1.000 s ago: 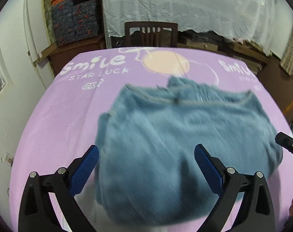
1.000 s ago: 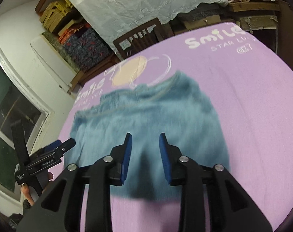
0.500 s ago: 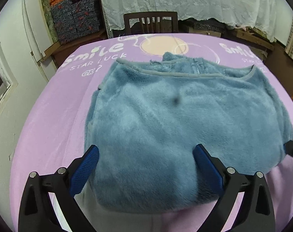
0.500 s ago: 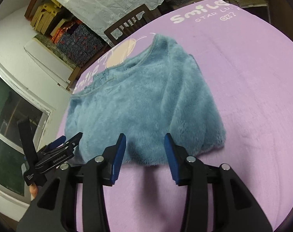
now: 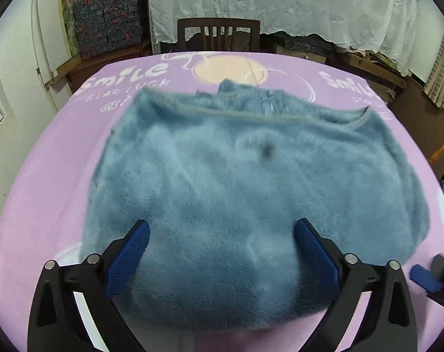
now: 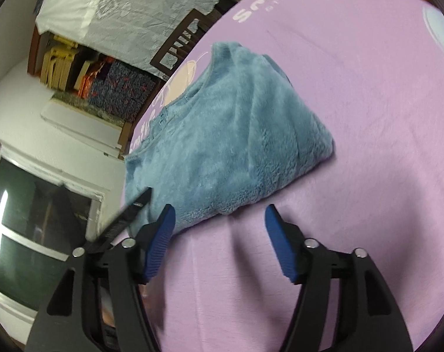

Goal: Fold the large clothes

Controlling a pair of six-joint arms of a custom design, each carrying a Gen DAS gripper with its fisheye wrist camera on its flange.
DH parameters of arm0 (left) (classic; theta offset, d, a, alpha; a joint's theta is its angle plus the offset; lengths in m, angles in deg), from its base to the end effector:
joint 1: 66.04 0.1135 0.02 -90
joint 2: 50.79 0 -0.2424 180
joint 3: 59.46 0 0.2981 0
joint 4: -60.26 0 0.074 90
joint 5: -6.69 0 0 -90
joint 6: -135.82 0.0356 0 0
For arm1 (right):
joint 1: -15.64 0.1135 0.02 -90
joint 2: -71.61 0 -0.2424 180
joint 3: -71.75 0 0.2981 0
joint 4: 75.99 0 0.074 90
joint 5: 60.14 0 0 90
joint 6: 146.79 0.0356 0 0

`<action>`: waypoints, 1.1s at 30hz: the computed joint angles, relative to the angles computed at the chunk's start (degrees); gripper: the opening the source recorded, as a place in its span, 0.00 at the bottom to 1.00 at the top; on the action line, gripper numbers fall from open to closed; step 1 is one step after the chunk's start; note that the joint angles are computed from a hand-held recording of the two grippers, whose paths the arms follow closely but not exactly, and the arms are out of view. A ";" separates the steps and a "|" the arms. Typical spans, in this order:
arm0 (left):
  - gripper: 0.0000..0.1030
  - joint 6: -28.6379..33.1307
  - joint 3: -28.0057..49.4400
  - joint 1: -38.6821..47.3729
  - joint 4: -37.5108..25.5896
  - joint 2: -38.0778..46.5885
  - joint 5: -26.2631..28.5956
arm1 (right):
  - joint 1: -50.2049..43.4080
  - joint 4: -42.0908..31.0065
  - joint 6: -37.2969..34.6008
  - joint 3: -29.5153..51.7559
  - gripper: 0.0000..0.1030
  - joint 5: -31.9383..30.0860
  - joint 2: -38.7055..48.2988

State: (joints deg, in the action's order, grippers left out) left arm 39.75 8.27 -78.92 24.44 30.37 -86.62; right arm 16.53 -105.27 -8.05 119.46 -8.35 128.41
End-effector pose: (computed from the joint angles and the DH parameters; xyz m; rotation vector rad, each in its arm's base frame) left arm 0.3360 -0.0747 0.2008 0.1183 2.4271 -0.0793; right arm 0.2612 0.0261 0.2059 0.5846 2.2746 1.1984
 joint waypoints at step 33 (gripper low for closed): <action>0.97 0.21 -3.72 -1.78 3.79 -2.29 -3.75 | 4.07 22.20 19.54 -6.52 0.64 17.29 1.82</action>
